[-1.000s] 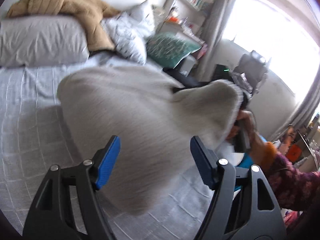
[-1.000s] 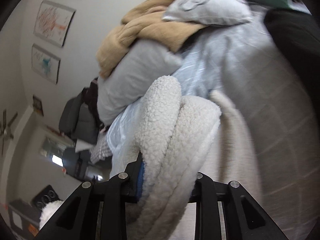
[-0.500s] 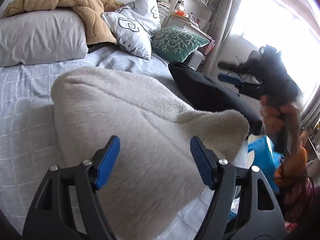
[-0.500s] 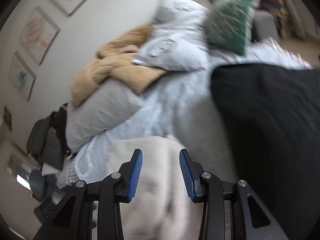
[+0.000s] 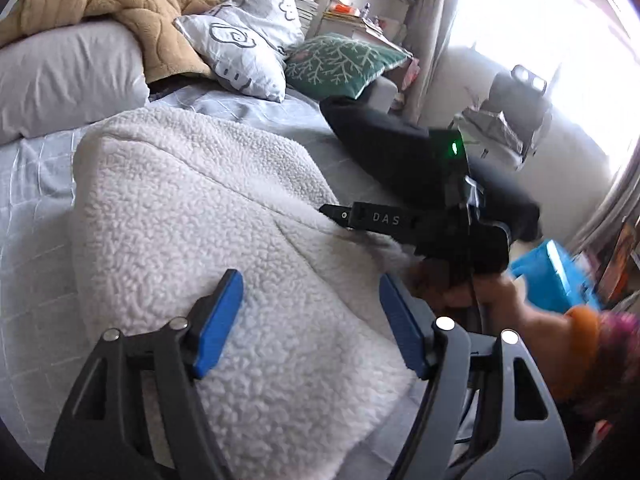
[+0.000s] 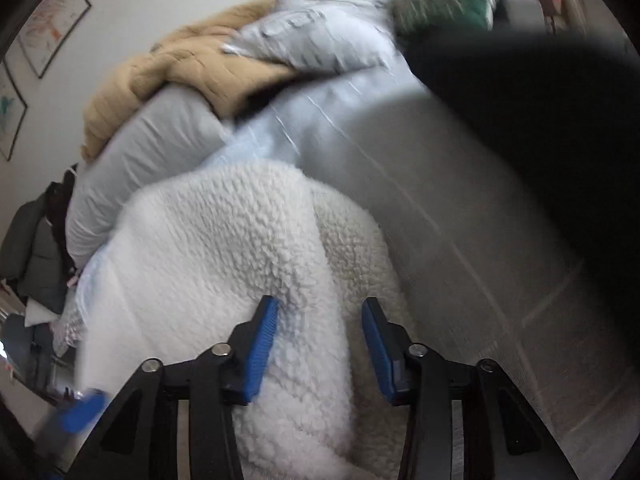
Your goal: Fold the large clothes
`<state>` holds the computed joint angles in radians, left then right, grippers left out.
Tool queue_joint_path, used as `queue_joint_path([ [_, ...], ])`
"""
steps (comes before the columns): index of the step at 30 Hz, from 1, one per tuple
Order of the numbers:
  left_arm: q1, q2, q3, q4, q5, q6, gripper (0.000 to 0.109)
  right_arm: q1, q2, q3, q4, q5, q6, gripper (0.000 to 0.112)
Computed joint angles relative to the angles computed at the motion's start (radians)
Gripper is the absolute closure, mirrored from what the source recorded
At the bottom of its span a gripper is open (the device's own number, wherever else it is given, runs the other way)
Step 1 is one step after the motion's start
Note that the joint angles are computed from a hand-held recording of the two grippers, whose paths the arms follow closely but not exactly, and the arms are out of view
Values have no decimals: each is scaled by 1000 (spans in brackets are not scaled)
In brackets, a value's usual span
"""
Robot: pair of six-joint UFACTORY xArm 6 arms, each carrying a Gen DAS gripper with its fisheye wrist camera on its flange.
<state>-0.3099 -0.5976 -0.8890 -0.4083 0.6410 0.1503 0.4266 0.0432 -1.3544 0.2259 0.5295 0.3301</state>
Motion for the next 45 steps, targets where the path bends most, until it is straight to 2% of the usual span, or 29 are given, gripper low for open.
queue_joint_path([
  [1, 9, 4, -20, -2, 19, -10, 36, -5, -9, 15, 24, -26, 1, 65],
  [4, 41, 24, -67, 15, 5, -35, 36, -6, -10, -36, 15, 29, 43, 64],
  [6, 64, 67, -114, 103, -19, -101, 36, 0, -4, -88, 1, 48, 83, 64],
  [9, 105, 166, -206, 219, -32, -194, 36, 13, 16, -163, -45, -8, 137, 62],
  [12, 130, 300, -320, 361, 14, -295, 36, 21, 98, -273, -62, 26, 118, 61],
  [14, 139, 407, -405, 529, 96, -433, 36, 22, 159, -326, -97, 83, 139, 61],
  [15, 142, 436, -430, 561, 143, -463, 36, 19, 179, -333, -107, 117, 140, 61],
  [17, 160, 505, -471, 542, 199, -468, 35, 8, 228, -352, -64, 159, 110, 61],
  [20, 176, 527, -451, 532, 169, -461, 31, -19, 267, -355, 98, 136, 41, 58],
  [25, 208, 522, -410, 452, 118, -433, 28, -4, 306, -391, 55, 138, 43, 56],
  [30, 193, 456, -386, 480, 128, -453, 26, -6, 280, -379, 61, 155, 26, 54],
  [32, 200, 424, -381, 447, 147, -454, 24, -14, 270, -386, 94, 181, -2, 52],
  [34, 211, 374, -363, 369, 185, -439, 23, -26, 254, -399, 124, 231, -28, 45],
  [38, 247, 284, -340, 207, 315, -376, 21, -51, 188, -386, 120, 320, -77, 37],
  [42, 293, 196, -297, 80, 425, -332, 19, -97, 111, -333, 228, 415, -154, 31],
  [45, 344, 140, -232, -64, 463, -300, 19, -138, 71, -284, 325, 529, -176, 31],
])
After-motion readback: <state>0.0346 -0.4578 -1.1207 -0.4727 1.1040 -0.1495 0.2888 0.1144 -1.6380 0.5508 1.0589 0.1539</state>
